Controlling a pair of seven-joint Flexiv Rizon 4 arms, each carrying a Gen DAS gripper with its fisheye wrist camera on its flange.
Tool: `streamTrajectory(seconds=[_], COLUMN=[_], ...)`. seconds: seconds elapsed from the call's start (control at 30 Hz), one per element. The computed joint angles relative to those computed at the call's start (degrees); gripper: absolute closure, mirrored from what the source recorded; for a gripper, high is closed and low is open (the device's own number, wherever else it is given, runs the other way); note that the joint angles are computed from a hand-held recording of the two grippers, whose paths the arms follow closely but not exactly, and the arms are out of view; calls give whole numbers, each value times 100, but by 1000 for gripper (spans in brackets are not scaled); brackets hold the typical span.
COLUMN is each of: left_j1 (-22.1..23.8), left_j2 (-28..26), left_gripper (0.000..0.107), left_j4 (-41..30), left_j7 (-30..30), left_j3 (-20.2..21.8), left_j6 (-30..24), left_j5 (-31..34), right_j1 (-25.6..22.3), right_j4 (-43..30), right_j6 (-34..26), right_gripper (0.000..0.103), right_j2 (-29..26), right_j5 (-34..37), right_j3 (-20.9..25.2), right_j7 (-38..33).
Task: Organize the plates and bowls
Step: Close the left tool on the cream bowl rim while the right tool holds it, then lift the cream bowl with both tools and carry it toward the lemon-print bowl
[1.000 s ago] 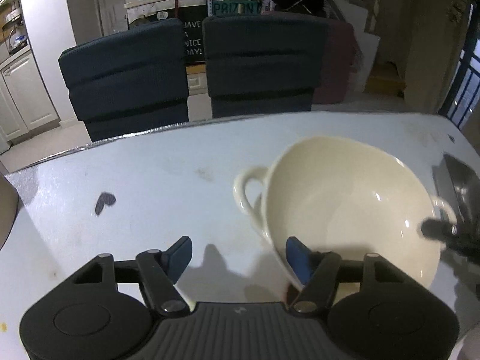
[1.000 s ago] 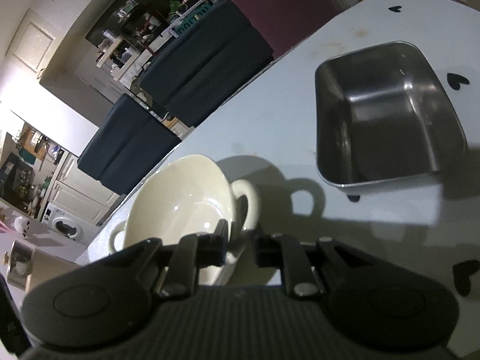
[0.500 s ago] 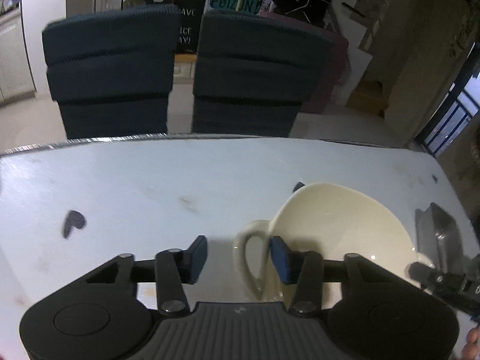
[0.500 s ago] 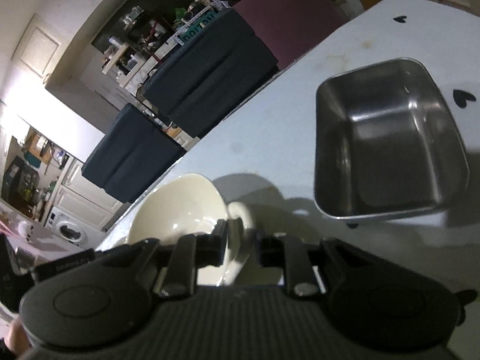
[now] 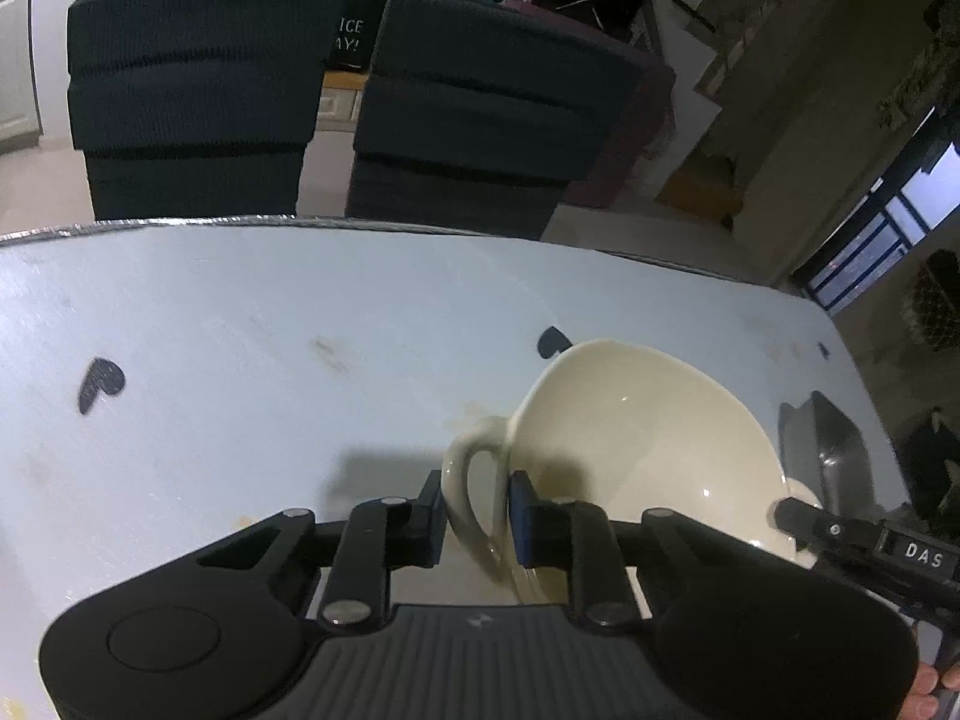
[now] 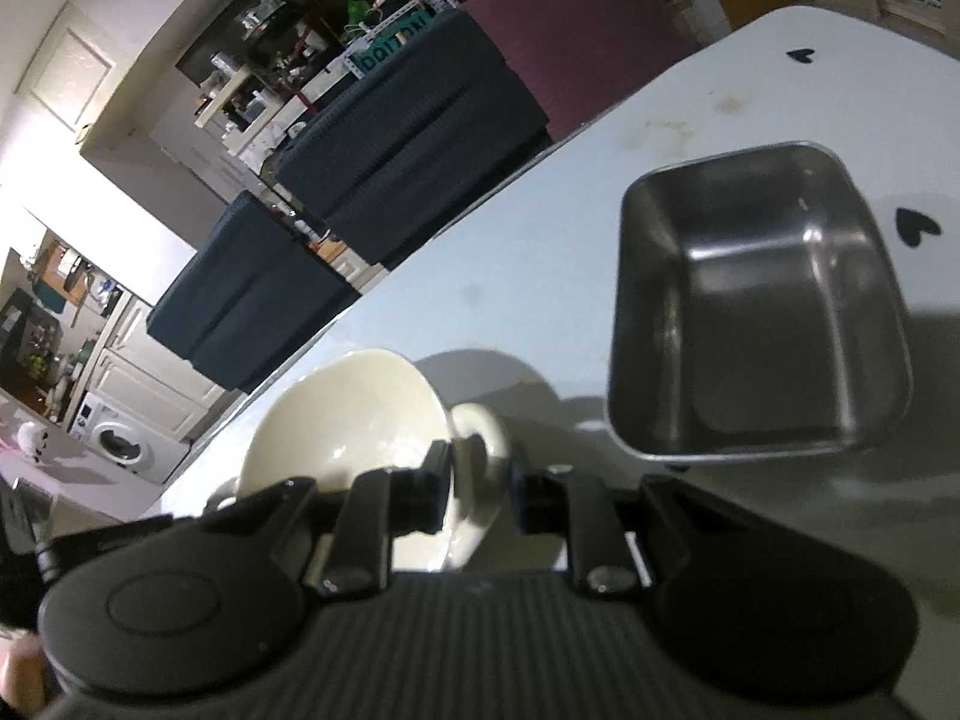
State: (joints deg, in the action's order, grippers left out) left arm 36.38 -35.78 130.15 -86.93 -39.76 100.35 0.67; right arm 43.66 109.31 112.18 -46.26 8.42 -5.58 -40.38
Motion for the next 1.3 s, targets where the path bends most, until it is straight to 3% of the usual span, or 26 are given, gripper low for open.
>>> streamTrajectory(seconds=[0.17,0.33,0.67,0.93,1.1,1.3], left_j1=[233,347,-94,232,716,539], left_j2=[-250,-453,-238,-347,-385,-492], left_gripper=[84,83,80,84,84,72], left_j4=[-87,-259,-738,-394,-170,-313], left_j7=[-9,129,1102,1767,2035,1938], left_j3=[-254,-409,-85,-489,-980,-814], left_j6=[-8,-276,-1141,-878,-1107,-1029], left_j5=[45,0,-493,-839,-842,-1001], right_j1=[-265,18,-222,-405,-51,-142], right_j4=[61,119,69,85,165,187], right_j6=[-251,-403,-410,-167,-197,-283], right_gripper=[78,77,77,79,77,77], right_j2=[131,168,147,87,124,181], right_j5=[-318,-362,-572,-566,-342,-423], right_j3=[198,-113,116,291,-106,-12], right_j7=[-95,-152,-64,-99,-197,-339])
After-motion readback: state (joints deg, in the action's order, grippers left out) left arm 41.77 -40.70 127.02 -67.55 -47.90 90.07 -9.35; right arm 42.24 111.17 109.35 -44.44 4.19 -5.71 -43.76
